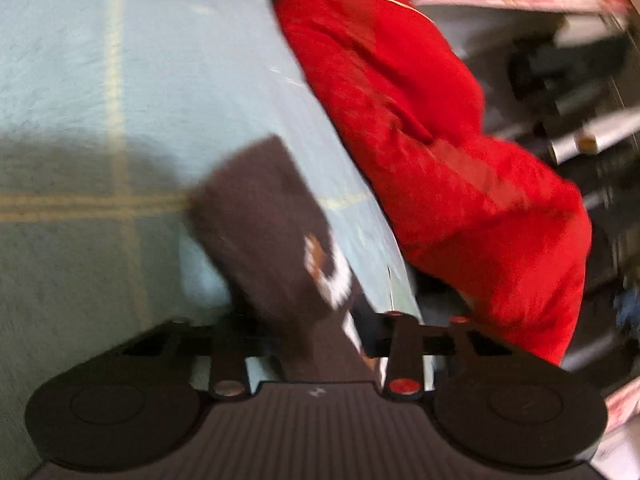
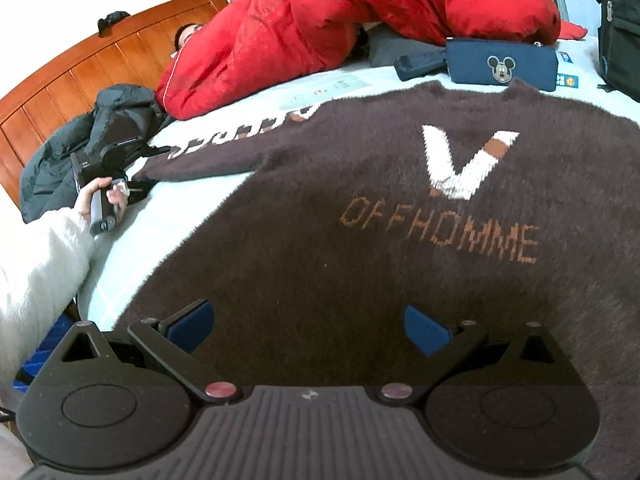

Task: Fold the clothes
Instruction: 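Close the left gripper on the lettered sleeve's cuff, then lift the cuff with the left gripper and fold the sleeve across the body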

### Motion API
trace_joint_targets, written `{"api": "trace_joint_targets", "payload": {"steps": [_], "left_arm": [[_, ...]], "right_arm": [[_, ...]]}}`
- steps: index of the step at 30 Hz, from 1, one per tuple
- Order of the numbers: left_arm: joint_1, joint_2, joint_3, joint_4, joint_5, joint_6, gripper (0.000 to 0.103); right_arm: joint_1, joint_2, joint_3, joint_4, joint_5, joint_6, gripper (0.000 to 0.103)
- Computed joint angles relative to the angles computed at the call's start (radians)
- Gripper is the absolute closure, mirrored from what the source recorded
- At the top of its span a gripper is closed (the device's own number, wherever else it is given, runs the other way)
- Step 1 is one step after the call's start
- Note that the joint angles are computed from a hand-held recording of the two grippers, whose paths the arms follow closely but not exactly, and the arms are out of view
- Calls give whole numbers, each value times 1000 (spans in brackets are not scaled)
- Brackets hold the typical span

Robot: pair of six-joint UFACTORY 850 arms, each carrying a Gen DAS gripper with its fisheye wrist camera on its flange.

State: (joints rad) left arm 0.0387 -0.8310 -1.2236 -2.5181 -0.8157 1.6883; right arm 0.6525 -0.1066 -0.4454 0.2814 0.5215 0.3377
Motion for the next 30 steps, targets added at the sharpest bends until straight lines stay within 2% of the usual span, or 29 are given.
{"api": "trace_joint_targets", "payload": {"steps": [4,7,10,13,16,18,22,30], "left_arm": [[-16,-10,-27,-29,40,70,77],[-32,-3,-32,-69,98,122,89],[-41,12,-39,-76,157,170,93],[-64,48,-43,-106,271,279,95],[-107,92,-60,-208,421,486,97],[-132,117,-67,-283,481,621,97],[-173,167,-67,-356,517,769,97],[-280,226,-95,-616,595,1122,98]], "right_arm": [[4,4,1,19,-2,-20,0],[6,6,1,35,-3,-27,0],[10,13,6,48,-7,-39,0],[10,24,12,54,-7,-43,0],[4,40,25,44,7,-29,0],[1,51,34,37,16,-22,0],[-1,84,61,41,30,-29,0],[-9,177,142,41,53,-12,0]]}}
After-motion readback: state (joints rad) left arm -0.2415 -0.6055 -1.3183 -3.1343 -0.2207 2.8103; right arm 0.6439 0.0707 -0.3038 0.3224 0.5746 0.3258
